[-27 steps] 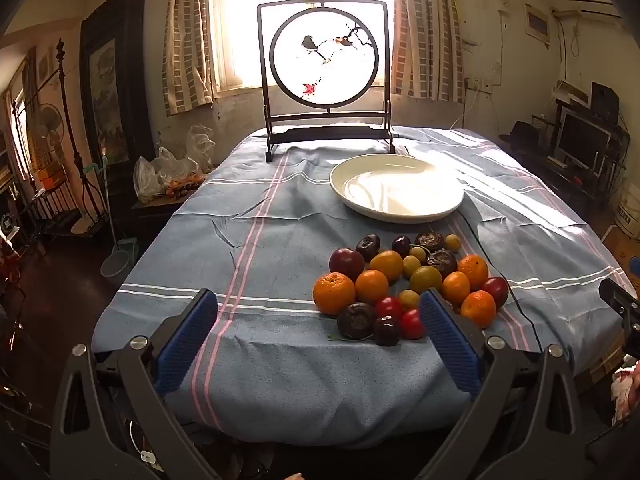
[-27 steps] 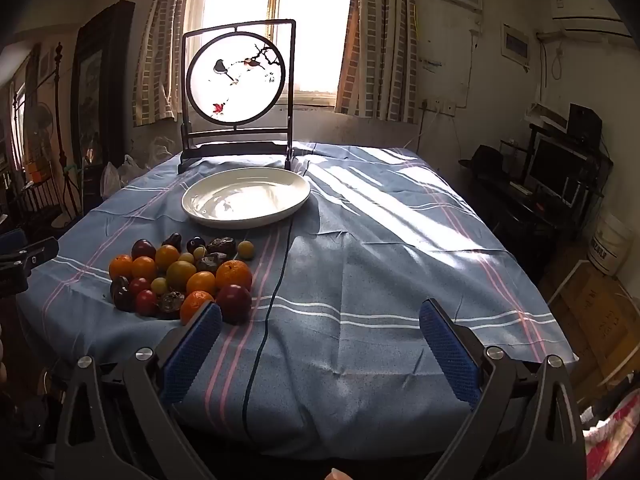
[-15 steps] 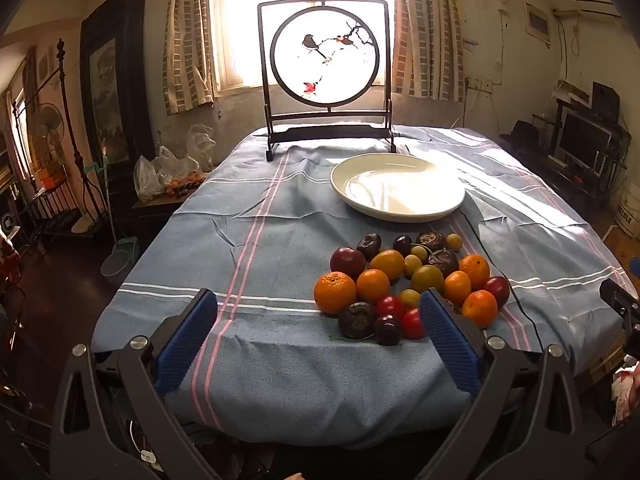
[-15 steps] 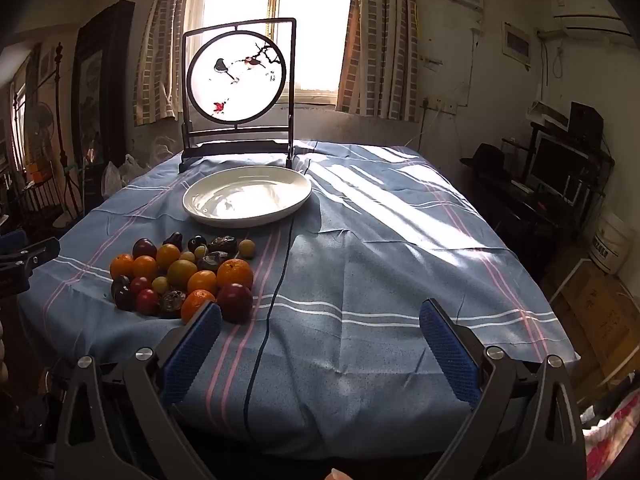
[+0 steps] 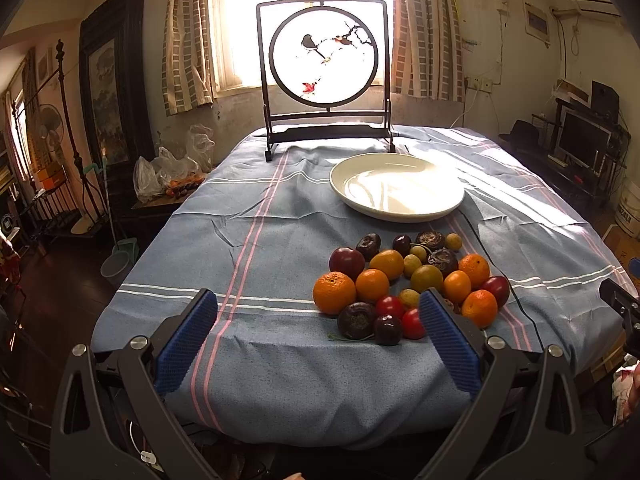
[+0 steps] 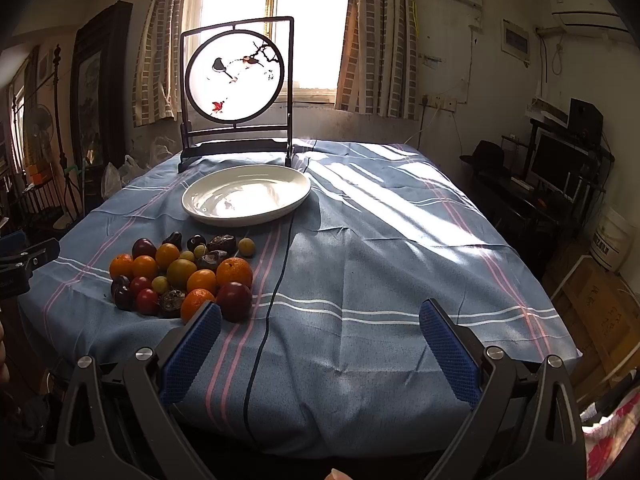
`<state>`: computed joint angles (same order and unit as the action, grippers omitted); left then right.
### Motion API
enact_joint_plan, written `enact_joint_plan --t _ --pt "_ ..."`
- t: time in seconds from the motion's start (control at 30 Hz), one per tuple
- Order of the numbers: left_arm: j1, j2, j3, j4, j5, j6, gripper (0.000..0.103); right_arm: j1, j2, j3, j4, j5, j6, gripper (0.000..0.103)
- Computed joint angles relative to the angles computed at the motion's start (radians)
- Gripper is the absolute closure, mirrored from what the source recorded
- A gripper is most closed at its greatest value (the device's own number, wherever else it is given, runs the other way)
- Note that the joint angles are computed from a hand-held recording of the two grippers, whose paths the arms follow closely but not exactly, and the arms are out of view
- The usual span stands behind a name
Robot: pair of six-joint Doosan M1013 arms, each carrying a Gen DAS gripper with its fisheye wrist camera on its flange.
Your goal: Organize fruits
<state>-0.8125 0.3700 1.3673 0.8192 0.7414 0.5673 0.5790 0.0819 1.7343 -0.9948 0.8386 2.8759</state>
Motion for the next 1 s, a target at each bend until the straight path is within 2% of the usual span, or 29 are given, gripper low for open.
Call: enact_joint_plan --t 0.57,1.0 --pt "0.0 0.004 -0.002 -0.002 0.0 0.003 0.005 0.01 0.007 0.004 -0.015 -0.014 0.006 0.004" --pt "0.001 0.007 -0.005 -0.006 0.002 0.006 0.004 0.0 0.004 -0.004 0.024 -0.013 -0.021 0.004"
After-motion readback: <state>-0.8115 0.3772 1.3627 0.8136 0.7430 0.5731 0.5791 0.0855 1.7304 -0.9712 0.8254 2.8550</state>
